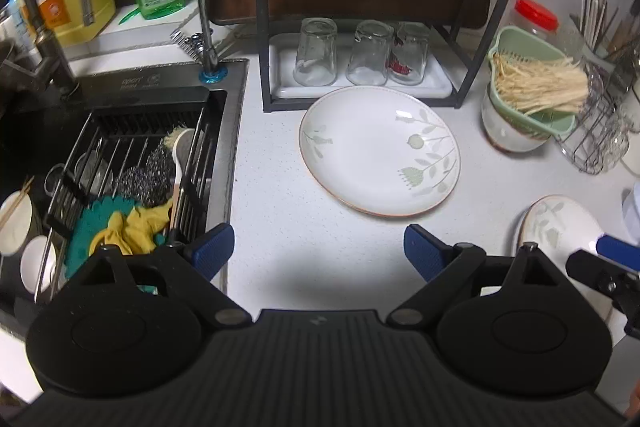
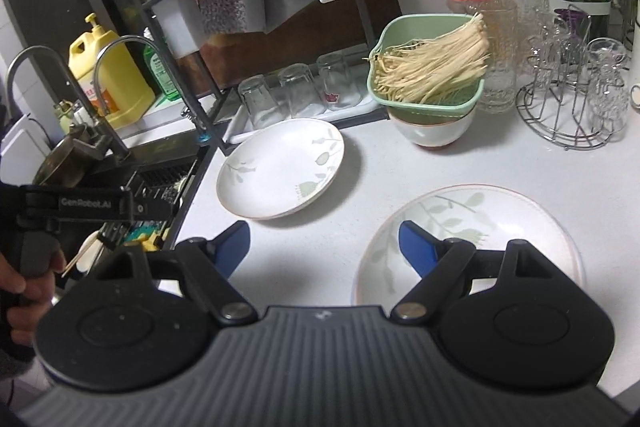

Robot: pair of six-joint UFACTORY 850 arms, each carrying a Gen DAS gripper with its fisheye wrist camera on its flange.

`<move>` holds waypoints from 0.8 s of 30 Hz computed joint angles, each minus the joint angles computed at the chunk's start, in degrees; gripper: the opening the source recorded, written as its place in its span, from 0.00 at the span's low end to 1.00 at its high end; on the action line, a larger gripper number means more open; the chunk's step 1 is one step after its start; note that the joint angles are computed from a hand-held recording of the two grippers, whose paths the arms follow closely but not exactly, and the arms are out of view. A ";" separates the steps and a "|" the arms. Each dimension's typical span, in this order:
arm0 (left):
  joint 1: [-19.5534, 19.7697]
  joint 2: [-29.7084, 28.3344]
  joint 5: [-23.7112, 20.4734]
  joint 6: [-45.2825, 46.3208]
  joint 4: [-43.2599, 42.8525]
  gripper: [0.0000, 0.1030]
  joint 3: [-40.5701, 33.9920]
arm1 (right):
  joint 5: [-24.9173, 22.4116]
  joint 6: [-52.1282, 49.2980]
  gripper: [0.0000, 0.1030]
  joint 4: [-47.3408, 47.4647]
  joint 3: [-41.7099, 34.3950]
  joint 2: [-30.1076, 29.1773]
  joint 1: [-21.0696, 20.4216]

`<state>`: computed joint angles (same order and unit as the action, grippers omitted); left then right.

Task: Organize plates and bowls
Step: 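Move both grippers toward the second leaf-pattern plate beside the glass rack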

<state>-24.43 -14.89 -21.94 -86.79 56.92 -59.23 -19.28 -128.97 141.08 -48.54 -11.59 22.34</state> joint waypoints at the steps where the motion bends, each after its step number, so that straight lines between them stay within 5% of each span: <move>1: 0.30 -0.26 0.48 0.15 0.90 0.91 0.01 | 0.06 -1.51 0.80 1.86 -0.41 -0.62 0.49; 13: 3.81 -4.30 4.45 -0.47 4.46 0.91 -1.73 | 0.04 -15.42 0.80 19.78 -5.94 -7.22 4.73; 24: 7.33 -9.14 7.93 13.44 -8.34 0.91 -5.31 | -0.51 -29.95 0.80 34.56 -10.45 -12.39 7.53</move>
<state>-17.10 -24.03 -14.00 -73.35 48.59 -64.54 -19.79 -158.92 175.64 -58.99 -23.98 29.87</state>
